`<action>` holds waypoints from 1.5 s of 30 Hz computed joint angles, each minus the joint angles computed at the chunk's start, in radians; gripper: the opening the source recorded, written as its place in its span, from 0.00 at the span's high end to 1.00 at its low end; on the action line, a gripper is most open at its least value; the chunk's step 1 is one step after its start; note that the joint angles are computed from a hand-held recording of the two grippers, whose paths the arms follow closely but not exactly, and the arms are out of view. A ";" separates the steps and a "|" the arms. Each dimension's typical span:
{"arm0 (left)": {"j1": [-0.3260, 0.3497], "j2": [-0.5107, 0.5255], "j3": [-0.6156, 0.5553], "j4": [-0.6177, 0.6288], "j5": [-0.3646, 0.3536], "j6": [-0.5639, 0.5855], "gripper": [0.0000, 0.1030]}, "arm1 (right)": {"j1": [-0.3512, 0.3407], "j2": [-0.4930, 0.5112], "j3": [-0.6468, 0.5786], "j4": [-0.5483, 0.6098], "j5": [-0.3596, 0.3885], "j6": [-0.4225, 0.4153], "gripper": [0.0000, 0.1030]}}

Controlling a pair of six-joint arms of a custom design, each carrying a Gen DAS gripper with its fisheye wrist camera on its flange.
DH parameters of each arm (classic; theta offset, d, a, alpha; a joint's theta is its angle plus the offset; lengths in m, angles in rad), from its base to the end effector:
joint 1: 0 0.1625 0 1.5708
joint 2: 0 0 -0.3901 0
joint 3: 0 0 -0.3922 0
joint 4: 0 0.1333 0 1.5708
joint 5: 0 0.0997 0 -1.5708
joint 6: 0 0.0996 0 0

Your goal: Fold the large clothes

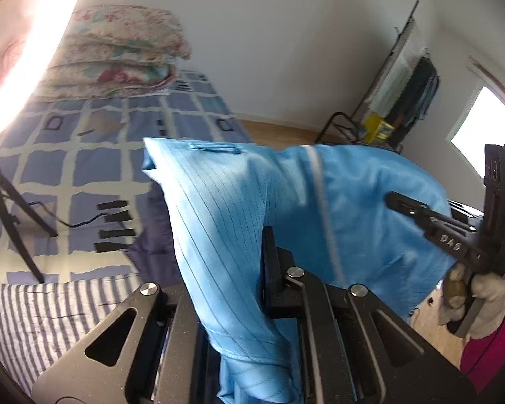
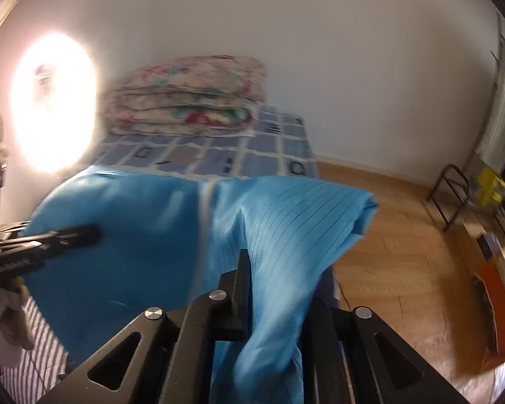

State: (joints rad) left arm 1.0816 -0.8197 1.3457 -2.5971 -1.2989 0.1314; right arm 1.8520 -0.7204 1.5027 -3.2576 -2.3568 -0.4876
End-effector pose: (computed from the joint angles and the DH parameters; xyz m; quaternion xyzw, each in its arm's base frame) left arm -0.2059 -0.7274 0.2144 0.2612 0.9243 -0.2647 0.0856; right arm 0.2514 -0.6438 0.1782 0.1564 -0.8330 0.3660 0.3842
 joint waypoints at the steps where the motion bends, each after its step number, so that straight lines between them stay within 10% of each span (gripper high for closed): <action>1: 0.003 0.007 -0.006 -0.001 0.012 0.002 0.90 | -0.007 -0.005 0.002 -0.002 -0.014 0.010 0.80; 9: -0.009 0.009 0.045 -0.085 0.184 0.024 0.48 | -0.020 0.068 -0.058 -0.069 -0.213 -0.049 0.49; 11: -0.005 0.000 0.054 -0.075 0.197 0.020 0.48 | -0.025 0.087 -0.075 -0.118 -0.256 -0.073 0.38; 27: -0.070 -0.194 0.280 -0.153 0.228 0.008 0.48 | 0.042 -0.045 0.126 -0.221 -0.312 0.016 0.38; 45: -0.473 -0.836 0.727 0.008 0.424 -0.104 0.48 | 0.461 -0.215 0.336 -0.034 -0.542 0.309 0.35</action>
State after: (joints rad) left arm 0.6087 -1.6560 2.0730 -2.5889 -0.8751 0.0272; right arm 2.3133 -0.9354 1.8391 -3.2916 -2.8988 -0.1789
